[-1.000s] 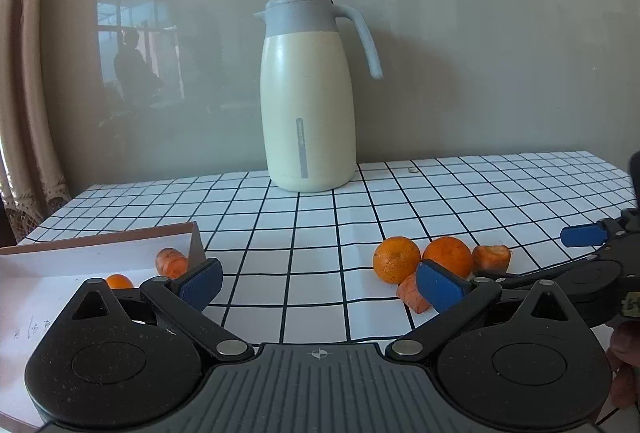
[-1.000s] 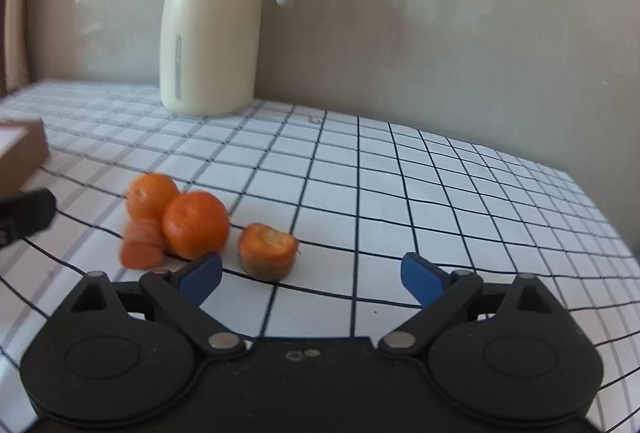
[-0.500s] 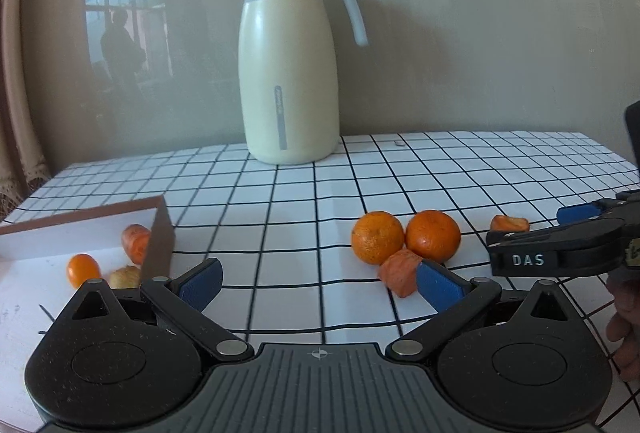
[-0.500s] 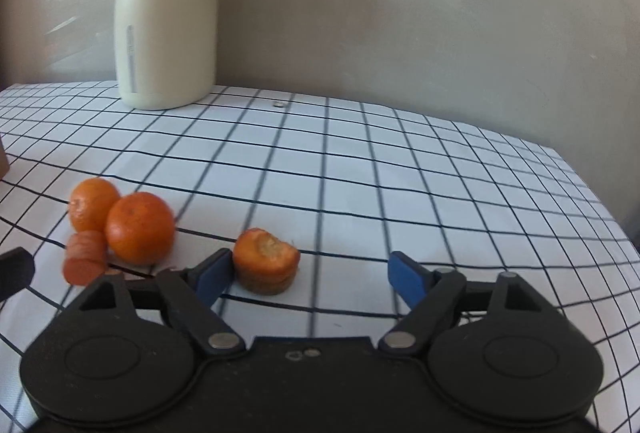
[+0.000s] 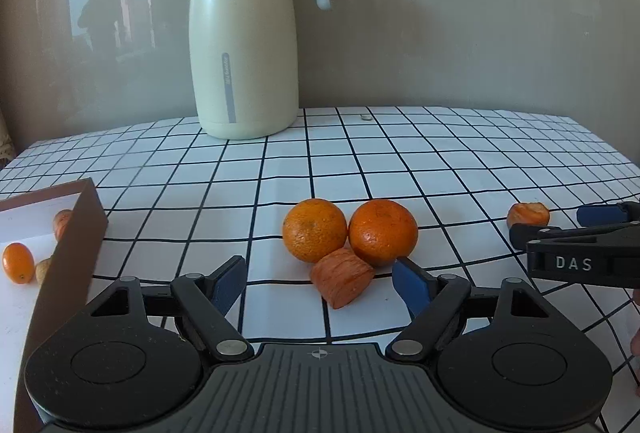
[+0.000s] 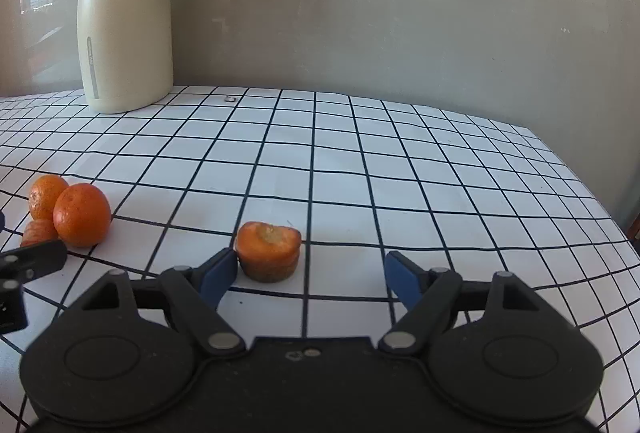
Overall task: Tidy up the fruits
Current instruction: 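Grasp an orange cut chunk with the left gripper while the right grasps a halved orange fruit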
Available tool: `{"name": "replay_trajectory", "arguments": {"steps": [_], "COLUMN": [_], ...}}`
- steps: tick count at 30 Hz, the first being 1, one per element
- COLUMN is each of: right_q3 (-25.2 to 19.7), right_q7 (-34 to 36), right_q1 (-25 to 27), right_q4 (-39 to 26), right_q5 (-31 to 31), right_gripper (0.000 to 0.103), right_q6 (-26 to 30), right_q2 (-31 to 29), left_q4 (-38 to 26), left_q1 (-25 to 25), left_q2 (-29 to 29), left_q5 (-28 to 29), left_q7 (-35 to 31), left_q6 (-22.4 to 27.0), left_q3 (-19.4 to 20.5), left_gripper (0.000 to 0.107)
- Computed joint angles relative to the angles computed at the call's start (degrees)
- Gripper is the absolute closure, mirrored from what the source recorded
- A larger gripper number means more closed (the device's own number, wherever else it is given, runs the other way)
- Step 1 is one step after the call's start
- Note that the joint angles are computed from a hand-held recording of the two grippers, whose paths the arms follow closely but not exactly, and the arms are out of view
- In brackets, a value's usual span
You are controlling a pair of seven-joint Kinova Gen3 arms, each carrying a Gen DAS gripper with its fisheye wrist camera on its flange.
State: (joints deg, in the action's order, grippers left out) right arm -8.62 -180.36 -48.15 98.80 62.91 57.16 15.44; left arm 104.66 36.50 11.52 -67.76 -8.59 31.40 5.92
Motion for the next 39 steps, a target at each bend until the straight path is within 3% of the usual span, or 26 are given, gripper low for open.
{"name": "replay_trajectory", "arguments": {"steps": [8,10,11,13,14,16,18,23,26,29,30,31,33,39], "right_q3": [-0.25,-0.42,-0.55,-0.74,-0.77,-0.79,-0.65,-0.29,-0.10,0.24,0.31,0.44,0.63,0.77], "right_q7": [-0.89,-1.07,-1.04,-1.04,-1.09,-1.23,-1.27,-2.21,-1.19,-1.02,-0.54,-0.62,-0.13,1.30], "right_q1": [1.76,2.04,1.98,2.05,2.20,2.20,1.95,2.33,2.40,2.59,2.78,2.78,2.88,2.42], "right_q4": [1.92,2.55,2.67,2.89,2.83,2.75,2.22,2.29,1.61,1.46,1.29,1.33,1.09,0.83], "right_q5": [-0.63,-0.08,0.18,0.38,0.39,0.65,1.06,0.99,0.82,1.05,0.76,0.97,1.17,0.26], "right_gripper": [0.033,0.044,0.046,0.053,0.055,0.063,0.064,0.058,0.046,0.046,0.049,0.063,0.077,0.077], "right_q6": [-2.94,-4.11,-4.20,-4.53,-4.94,-5.21,-4.64,-5.74,-5.60,-6.40,-6.71,-7.12,-7.57,-7.09], "right_q2": [-1.82,-2.17,-2.20,-2.38,-2.37,-2.23,-1.62,-1.63,-1.07,-0.84,-0.74,-0.73,-0.56,-0.93], "left_q4": [-4.34,-4.71,-4.86,-4.44,-4.40,-4.48,-4.02,-3.97,-4.48,-4.48,-4.50,-4.59,-4.38,-2.95], "left_q1": [1.35,2.15,2.48,2.36,2.43,2.83,2.35,2.17,2.35,2.08,2.03,2.11,1.96,3.92], "left_q2": [2.69,3.03,3.12,2.84,2.81,2.87,2.45,2.27,2.64,2.61,2.64,2.73,2.61,2.01], "left_q5": [5.89,5.62,5.54,5.44,5.40,5.21,5.84,6.76,6.63,7.21,7.32,7.31,7.55,2.23], "left_q7": [-6.72,-6.73,-6.76,-6.60,-6.77,-6.70,-6.78,-6.91,-7.24,-7.20,-7.37,-7.50,-7.93,-3.11], "left_q6": [1.79,2.02,2.19,0.66,0.34,0.65,-0.37,-1.09,-0.56,-1.20,-1.38,-1.38,-2.19,-1.65], "left_q3": [-0.53,-1.11,-1.32,-1.73,-1.82,-2.02,-2.11,-2.38,-2.46,-2.70,-2.75,-2.82,-2.88,-3.73], "left_gripper": [0.039,0.042,0.047,0.071,0.073,0.073,0.073,0.073,0.073,0.073,0.073,0.073,0.075,0.078]}}
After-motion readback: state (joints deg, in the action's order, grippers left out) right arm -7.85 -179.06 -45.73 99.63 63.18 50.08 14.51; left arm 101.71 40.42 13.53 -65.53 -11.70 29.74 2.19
